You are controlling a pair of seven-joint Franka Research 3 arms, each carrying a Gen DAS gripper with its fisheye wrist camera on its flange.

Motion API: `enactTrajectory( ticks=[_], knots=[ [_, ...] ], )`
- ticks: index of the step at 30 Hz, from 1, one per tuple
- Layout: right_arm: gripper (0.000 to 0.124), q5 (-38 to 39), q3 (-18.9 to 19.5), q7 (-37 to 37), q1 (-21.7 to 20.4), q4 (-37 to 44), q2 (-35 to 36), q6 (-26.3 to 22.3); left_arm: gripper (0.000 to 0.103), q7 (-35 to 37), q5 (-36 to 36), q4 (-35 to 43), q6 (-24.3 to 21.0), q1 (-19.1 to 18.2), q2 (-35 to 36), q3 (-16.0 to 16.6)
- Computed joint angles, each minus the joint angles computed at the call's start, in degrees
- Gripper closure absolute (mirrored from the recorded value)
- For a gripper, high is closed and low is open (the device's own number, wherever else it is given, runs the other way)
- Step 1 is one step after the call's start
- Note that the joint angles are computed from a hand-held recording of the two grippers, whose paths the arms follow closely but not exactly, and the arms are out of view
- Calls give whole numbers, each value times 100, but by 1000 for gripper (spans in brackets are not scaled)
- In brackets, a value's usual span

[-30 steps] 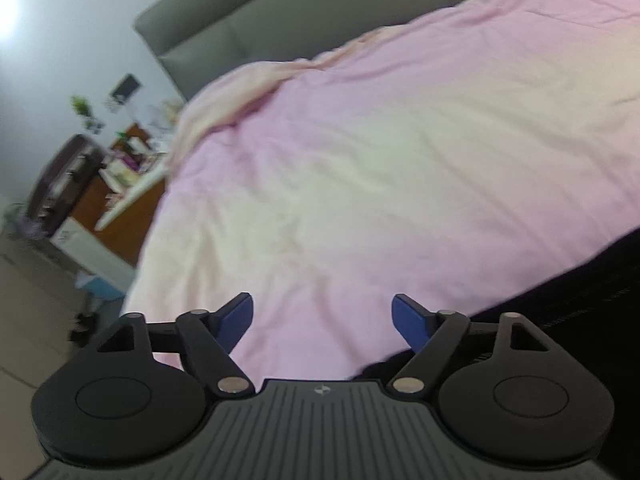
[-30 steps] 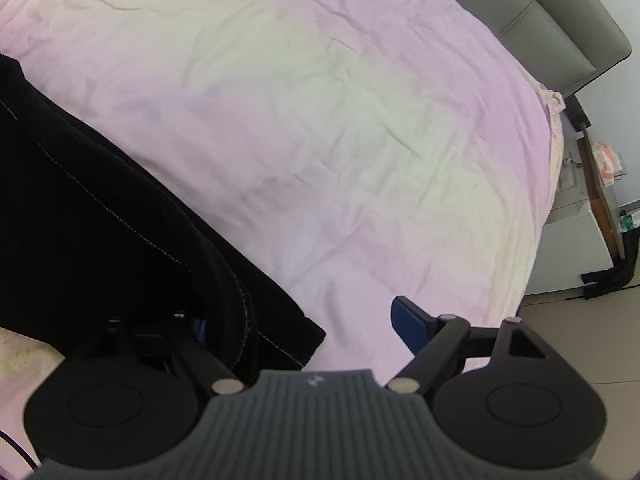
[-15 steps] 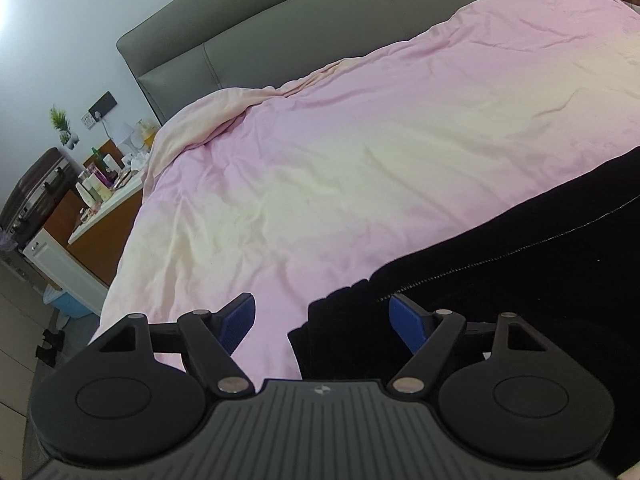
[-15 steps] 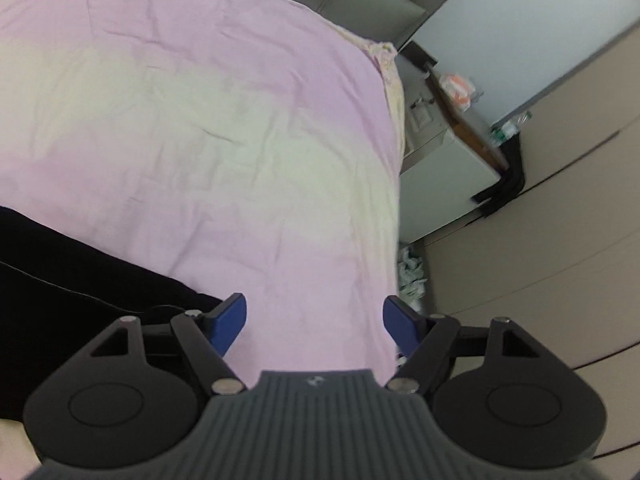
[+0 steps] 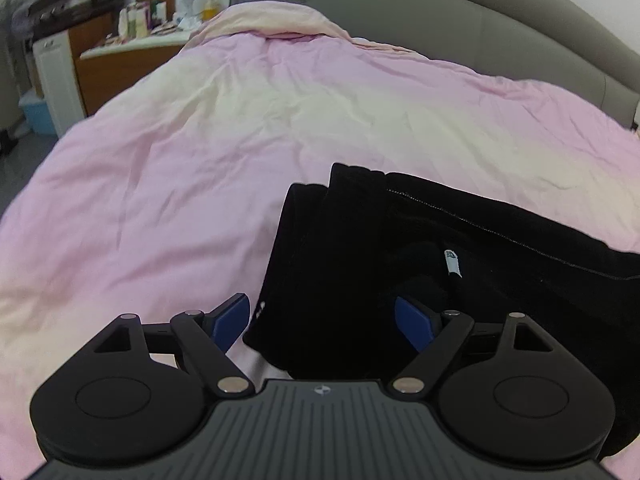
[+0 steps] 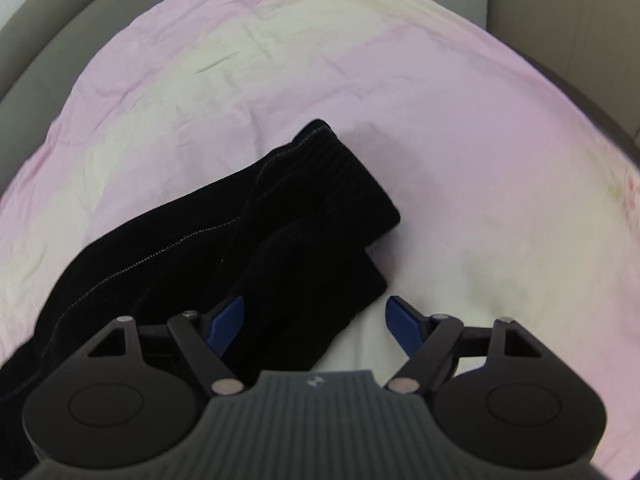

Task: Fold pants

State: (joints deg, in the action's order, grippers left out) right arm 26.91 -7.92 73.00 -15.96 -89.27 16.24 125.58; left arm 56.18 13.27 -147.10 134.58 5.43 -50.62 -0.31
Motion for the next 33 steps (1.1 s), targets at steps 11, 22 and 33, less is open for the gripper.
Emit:
enactTrajectory(
  ticks=[11, 22, 33],
  knots=[
    [44, 1673, 78, 594, -111, -851, -279, 271, 0, -1002, -1270, -885, 893, -270, -220, 467],
    [102, 2515, 172, 913, -39, -1144, -220, 1208, 46, -2320, -1849, -1478, 2422, 15, -176, 500],
    [109, 3035, -65, 564, -143, -1655, -722, 896, 63, -1937, -1950, -1264, 2093, 99, -561, 941]
  ],
)
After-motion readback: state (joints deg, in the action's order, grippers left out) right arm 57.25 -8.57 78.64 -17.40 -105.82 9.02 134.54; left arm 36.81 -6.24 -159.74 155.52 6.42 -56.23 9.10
